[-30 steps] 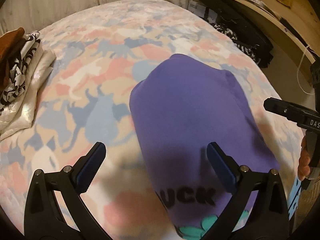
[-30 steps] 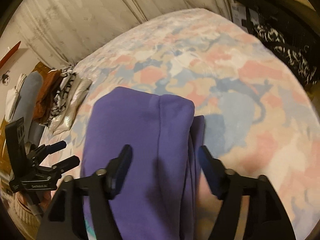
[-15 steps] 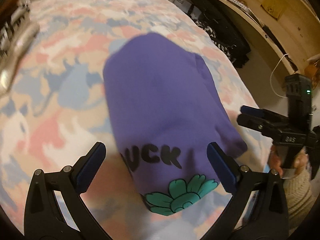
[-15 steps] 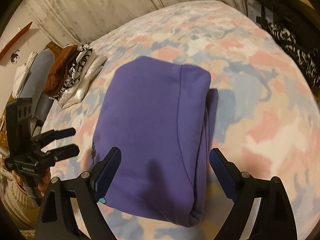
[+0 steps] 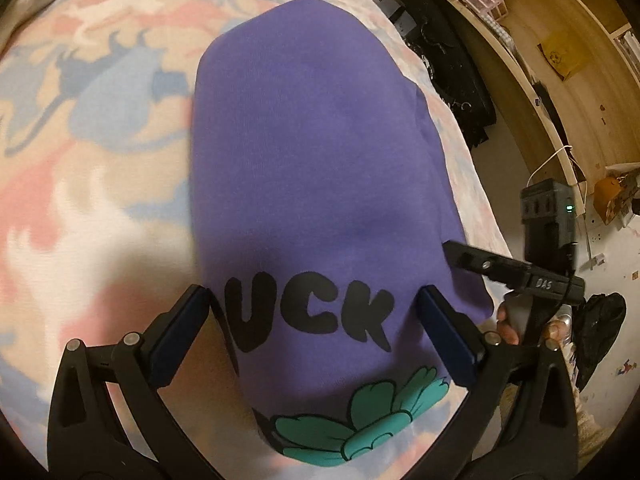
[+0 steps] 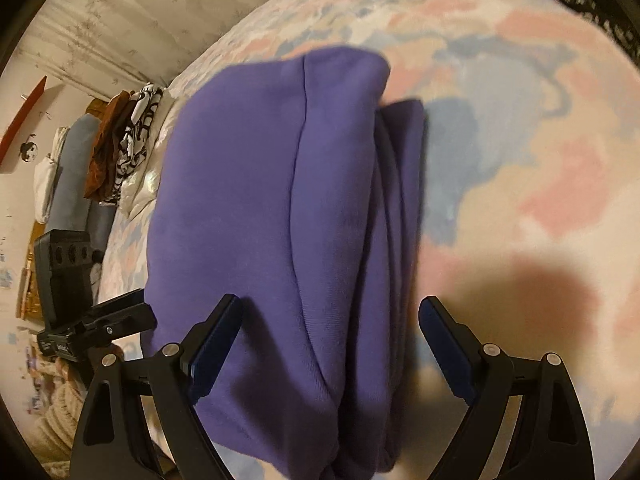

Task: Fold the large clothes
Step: 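Grasp the folded hoodie with the right tool and lift it off the bed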

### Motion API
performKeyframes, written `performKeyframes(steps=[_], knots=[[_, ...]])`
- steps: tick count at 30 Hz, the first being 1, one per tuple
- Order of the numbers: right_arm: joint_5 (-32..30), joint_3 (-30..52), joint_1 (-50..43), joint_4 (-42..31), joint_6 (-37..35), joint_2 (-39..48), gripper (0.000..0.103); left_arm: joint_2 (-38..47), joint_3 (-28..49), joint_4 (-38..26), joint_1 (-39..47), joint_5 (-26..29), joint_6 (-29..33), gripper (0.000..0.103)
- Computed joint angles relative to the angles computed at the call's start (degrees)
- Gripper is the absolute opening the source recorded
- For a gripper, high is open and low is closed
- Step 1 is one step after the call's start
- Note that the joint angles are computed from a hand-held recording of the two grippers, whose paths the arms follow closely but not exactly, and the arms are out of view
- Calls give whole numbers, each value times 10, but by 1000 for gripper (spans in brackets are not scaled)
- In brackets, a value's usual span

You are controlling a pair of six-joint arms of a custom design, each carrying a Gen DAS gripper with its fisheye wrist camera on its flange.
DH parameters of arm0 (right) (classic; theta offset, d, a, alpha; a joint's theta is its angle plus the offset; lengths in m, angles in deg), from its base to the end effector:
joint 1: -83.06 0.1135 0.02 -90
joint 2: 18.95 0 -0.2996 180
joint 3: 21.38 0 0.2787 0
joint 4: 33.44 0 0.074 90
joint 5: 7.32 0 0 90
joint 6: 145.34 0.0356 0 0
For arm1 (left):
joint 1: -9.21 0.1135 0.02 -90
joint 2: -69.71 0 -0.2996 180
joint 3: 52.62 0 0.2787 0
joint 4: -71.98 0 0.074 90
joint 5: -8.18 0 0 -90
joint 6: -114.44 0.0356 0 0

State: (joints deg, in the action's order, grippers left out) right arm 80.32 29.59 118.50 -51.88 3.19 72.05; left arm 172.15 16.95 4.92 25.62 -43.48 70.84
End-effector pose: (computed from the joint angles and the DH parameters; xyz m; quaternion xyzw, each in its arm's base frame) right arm 0.2403 0.1728 0.1404 0.1871 0.9438 0.2121 0.1708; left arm 0.2950 0.0639 0.1544 0.2160 0.9163 -0.3218 0.1007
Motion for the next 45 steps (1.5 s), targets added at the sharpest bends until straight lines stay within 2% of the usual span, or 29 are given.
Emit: performKeyframes(steps=[7,13,16,18,20,21,23,27,29,32,36,40,45], knots=[[-47,-50,-30,137,3,42,91,20,-6,11,1,9,-4,103],[-56,-60,-42,158,-14,47,90,81,9,-23,3,18,-5,103],[-46,-61,-33,172,-9,53,82,96,5,-17,-6,29,-15,103],[-36,-68,-26,183,-7,47,73,88,-7,-1,-14,30,-27,103],[-12,-75,-12,177,-12,29,58,78,-20,15,-18,30,-35,103],[-1,-71,-4,167,-12,25,55,72,-26,21,-19,32,-40,102],[24,-64,11,154,-10,13,47,64,-28,24,-18,35,-46,99],[84,-50,47,102,-6,-20,41,11,-45,28,-8,31,-33,86],[109,-44,67,77,-1,-36,40,-13,-40,7,7,30,-14,81],[143,-23,104,40,19,-50,38,-54,-42,-12,24,33,5,79],[187,21,161,-10,57,-50,37,-90,-23,-84,76,39,70,77],[228,79,222,-64,95,-40,37,-106,16,-192,159,37,169,76],[269,228,281,-138,117,39,37,-92,103,-331,264,32,287,76]])
